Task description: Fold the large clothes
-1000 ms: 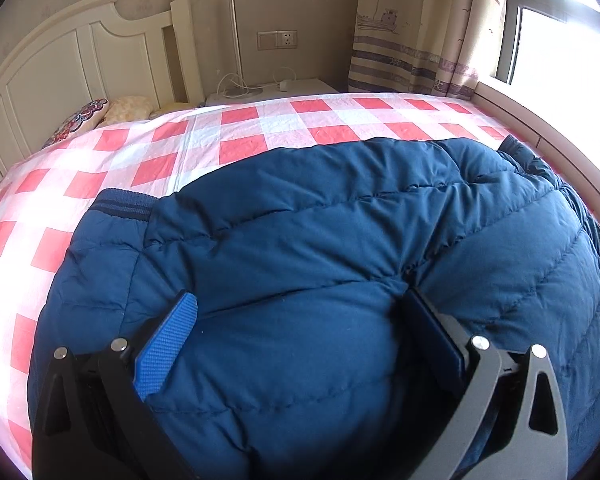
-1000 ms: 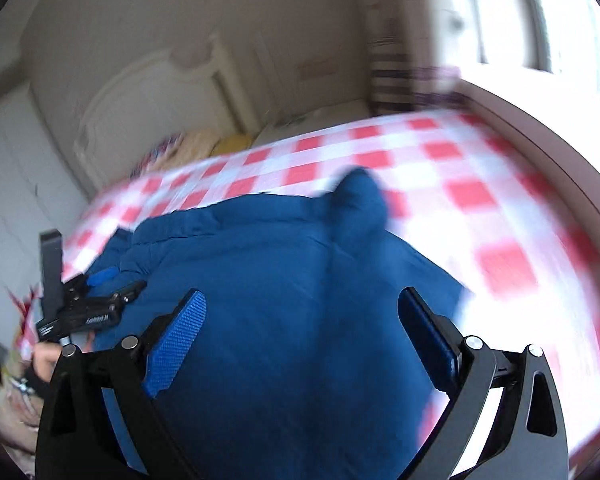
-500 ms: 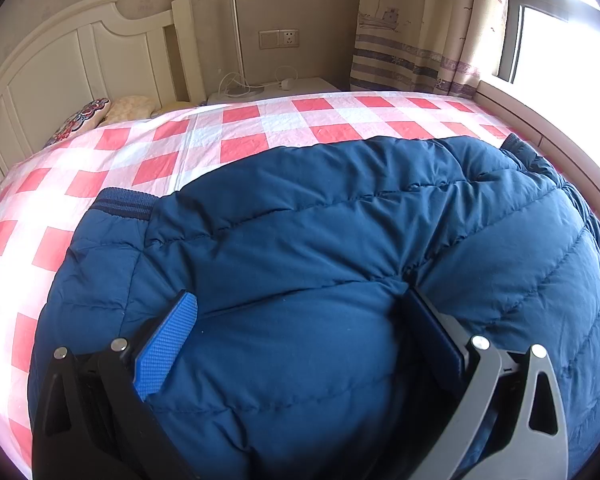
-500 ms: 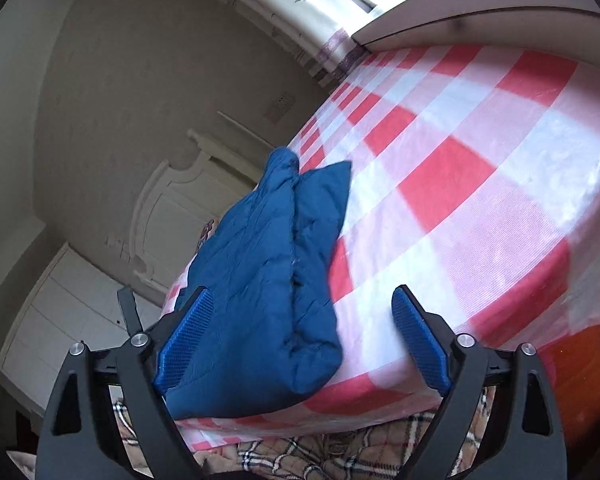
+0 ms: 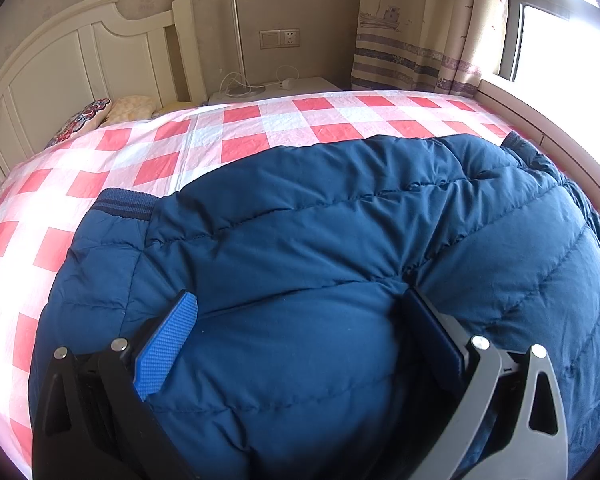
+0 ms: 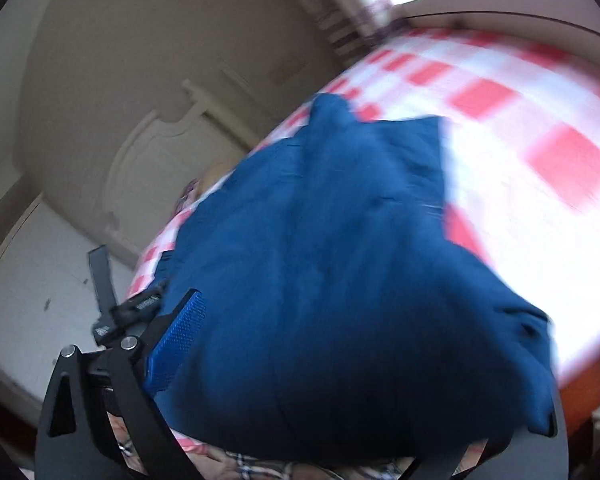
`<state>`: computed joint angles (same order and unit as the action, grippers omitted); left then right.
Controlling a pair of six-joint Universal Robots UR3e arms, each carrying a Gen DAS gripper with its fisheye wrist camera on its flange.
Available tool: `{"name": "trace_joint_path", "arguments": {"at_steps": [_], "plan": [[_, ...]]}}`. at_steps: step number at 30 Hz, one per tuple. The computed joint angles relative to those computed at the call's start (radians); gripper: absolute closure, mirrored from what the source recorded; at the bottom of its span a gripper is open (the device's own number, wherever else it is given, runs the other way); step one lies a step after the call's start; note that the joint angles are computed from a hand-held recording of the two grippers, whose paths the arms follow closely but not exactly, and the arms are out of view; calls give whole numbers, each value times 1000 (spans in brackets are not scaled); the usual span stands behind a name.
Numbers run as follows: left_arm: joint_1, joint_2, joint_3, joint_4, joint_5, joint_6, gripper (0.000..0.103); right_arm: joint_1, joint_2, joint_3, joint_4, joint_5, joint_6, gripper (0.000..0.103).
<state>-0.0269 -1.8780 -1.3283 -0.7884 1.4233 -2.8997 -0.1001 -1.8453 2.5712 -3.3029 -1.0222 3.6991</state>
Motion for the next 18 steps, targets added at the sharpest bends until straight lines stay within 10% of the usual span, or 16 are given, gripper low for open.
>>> {"name": "trace_joint_path", "arguments": {"at_steps": [1, 3, 6, 10, 15, 18], "plan": [[2, 4, -8, 6, 1, -1, 2, 35, 64, -24, -76, -51, 32, 9], [-4, 0, 0, 1, 14, -7, 2, 86, 128, -38, -170, -144, 47, 48], [-18, 9, 17, -18, 40, -19, 2, 55, 125, 29, -262, -136, 27, 63], [-42, 152, -118, 53, -7, -40, 2, 78, 121, 47, -298, -170, 21, 65], [-213, 198, -300, 215, 279, -31, 2, 121, 43, -14, -255, -212, 22, 65], [-163, 265, -356, 206, 199, 16, 3, 329, 85, -188, -187, -424, -50, 65]]}}
